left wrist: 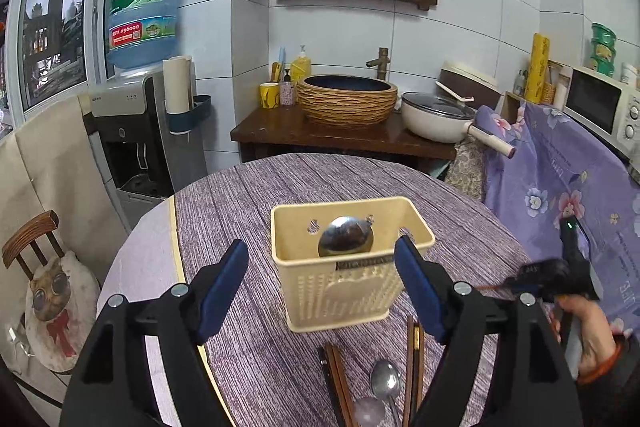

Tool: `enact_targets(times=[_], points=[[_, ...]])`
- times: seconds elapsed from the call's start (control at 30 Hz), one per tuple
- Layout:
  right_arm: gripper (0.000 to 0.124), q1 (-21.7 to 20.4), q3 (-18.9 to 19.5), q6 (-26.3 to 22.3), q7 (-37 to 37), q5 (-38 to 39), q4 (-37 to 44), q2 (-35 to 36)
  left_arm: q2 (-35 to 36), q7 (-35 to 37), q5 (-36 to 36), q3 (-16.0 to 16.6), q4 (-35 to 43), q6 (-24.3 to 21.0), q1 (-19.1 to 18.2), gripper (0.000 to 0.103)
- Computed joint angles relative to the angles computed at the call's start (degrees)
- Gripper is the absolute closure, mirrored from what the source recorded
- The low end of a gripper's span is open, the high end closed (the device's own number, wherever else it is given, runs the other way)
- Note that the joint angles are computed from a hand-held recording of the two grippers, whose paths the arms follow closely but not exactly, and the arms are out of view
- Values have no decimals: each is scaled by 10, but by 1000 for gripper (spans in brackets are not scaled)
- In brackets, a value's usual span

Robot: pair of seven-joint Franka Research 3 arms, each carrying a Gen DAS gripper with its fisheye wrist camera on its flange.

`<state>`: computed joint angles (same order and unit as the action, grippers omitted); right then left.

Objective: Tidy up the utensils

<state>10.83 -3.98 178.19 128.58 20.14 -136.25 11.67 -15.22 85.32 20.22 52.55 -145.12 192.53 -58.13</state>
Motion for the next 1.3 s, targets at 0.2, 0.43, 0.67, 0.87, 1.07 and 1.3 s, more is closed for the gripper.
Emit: enact_targets(times=[0.2,0.43,0.67,0.87,1.07,1.3], points=[[98,-43,27,-50,-11,53,69,35,-38,35,1,48,-29,-2,-38,28],[98,14,-50,-164,110,-72,158,75,-45,84,-39,85,-46,9,-67,28],[107,33,-68,-300,188,-215,284,137,-82,123,-50,124,-63,2,-82,28],[123,14,-53,-243,169,-223,283,143,-74,154,-81,145,-63,10,-93,28],[123,2,-43,-185,128,-210,258,131,-87,181,-109,179,-62,3,-129,28],[102,32,-76,-283,168,-263,279,119,-108,214,-126,189,-64,4,-144,28]])
